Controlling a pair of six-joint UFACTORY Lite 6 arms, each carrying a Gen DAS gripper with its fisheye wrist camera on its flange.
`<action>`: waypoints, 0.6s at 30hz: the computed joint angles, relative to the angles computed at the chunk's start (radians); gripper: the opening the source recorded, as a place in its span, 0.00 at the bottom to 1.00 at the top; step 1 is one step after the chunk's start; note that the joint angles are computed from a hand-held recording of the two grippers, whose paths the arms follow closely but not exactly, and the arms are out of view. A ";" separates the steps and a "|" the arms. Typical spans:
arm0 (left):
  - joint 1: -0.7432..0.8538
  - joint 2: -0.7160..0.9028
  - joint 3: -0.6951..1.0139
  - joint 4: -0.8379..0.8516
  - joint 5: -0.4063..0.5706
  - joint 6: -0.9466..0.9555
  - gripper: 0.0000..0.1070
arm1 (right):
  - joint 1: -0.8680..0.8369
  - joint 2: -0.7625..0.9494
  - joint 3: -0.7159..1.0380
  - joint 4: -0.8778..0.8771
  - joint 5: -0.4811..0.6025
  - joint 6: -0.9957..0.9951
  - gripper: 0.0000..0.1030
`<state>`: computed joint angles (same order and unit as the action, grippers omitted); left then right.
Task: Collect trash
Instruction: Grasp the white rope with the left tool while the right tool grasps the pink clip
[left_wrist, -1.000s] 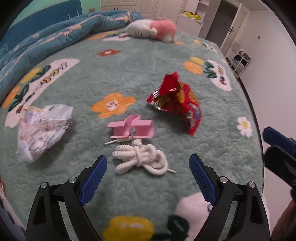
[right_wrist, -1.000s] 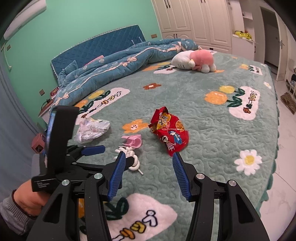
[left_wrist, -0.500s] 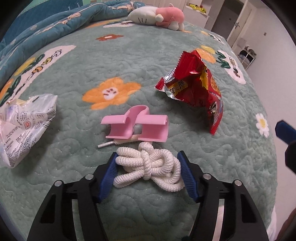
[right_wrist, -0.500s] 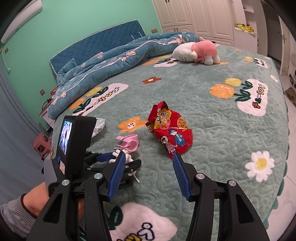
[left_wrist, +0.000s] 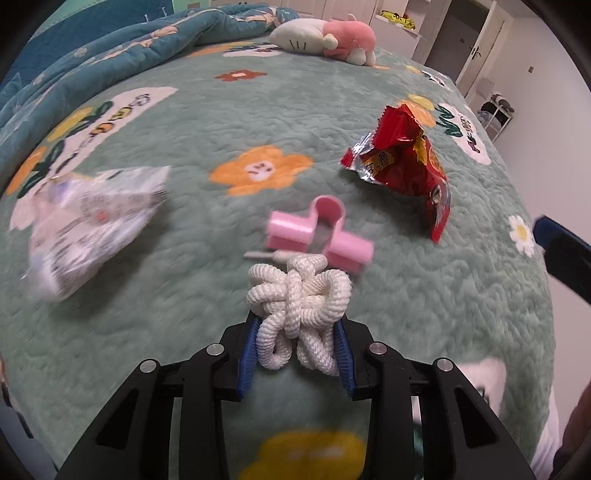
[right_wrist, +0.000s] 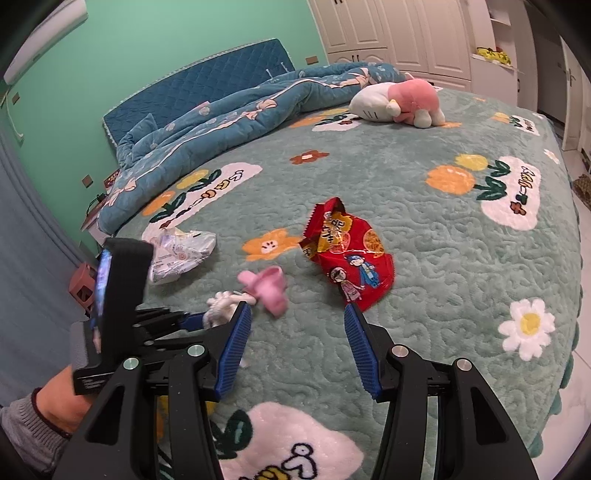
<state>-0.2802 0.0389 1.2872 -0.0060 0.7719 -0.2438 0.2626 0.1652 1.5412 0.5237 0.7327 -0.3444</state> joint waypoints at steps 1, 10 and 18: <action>0.001 -0.019 -0.012 0.003 0.007 -0.006 0.35 | 0.008 -0.001 0.002 -0.002 0.001 0.004 0.52; 0.056 -0.198 -0.116 0.009 0.080 0.010 0.35 | 0.087 0.049 0.047 -0.024 -0.003 0.019 0.52; 0.100 -0.178 -0.102 -0.014 0.071 0.051 0.35 | 0.151 0.252 0.224 -0.095 0.000 -0.002 0.52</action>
